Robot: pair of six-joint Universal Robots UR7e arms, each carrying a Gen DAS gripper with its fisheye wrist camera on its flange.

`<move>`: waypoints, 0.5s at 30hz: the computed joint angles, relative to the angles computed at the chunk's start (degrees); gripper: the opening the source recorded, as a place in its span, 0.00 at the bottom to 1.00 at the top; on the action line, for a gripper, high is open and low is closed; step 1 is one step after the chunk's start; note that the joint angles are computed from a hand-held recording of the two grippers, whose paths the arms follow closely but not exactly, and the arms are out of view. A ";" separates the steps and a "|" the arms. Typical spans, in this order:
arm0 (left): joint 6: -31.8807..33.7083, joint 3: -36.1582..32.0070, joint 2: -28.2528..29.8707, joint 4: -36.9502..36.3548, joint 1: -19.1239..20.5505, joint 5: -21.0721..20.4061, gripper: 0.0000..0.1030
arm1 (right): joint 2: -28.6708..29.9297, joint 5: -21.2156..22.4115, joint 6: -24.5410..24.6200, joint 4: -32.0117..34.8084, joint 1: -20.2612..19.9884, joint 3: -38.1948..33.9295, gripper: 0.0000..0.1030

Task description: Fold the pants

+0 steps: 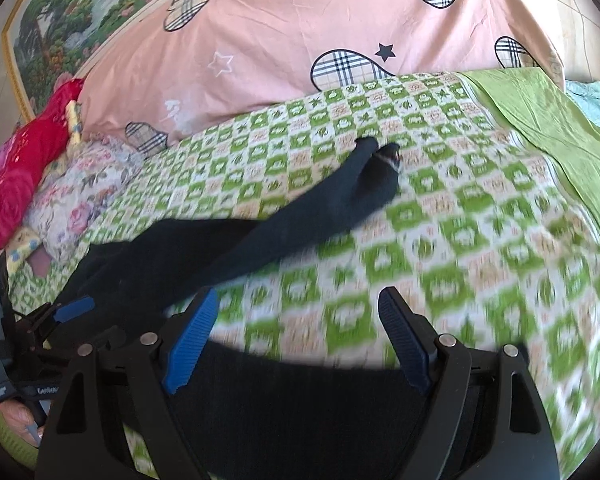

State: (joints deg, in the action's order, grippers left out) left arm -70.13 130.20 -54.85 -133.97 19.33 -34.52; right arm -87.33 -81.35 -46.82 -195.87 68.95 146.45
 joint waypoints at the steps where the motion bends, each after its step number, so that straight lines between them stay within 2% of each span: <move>1: 1.78 -0.46 -0.04 -0.56 0.72 0.38 0.91 | 0.93 -0.86 1.25 0.82 1.23 -1.77 0.80; 8: 19.43 -5.21 1.32 -7.71 7.54 2.01 0.92 | 7.32 -6.25 9.08 5.89 8.08 -13.84 0.80; 12: 32.57 -8.31 3.35 -14.18 12.50 -0.05 0.92 | 13.22 -12.49 11.60 8.64 11.00 -21.62 0.80; 15: 40.13 -11.08 4.87 -15.58 15.81 -1.95 0.92 | 16.51 -14.95 13.73 12.09 11.71 -26.44 0.80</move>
State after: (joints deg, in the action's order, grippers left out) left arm -30.00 119.12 -49.97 -149.55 35.14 -36.48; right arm -70.82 -96.30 -33.08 -183.79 80.66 120.01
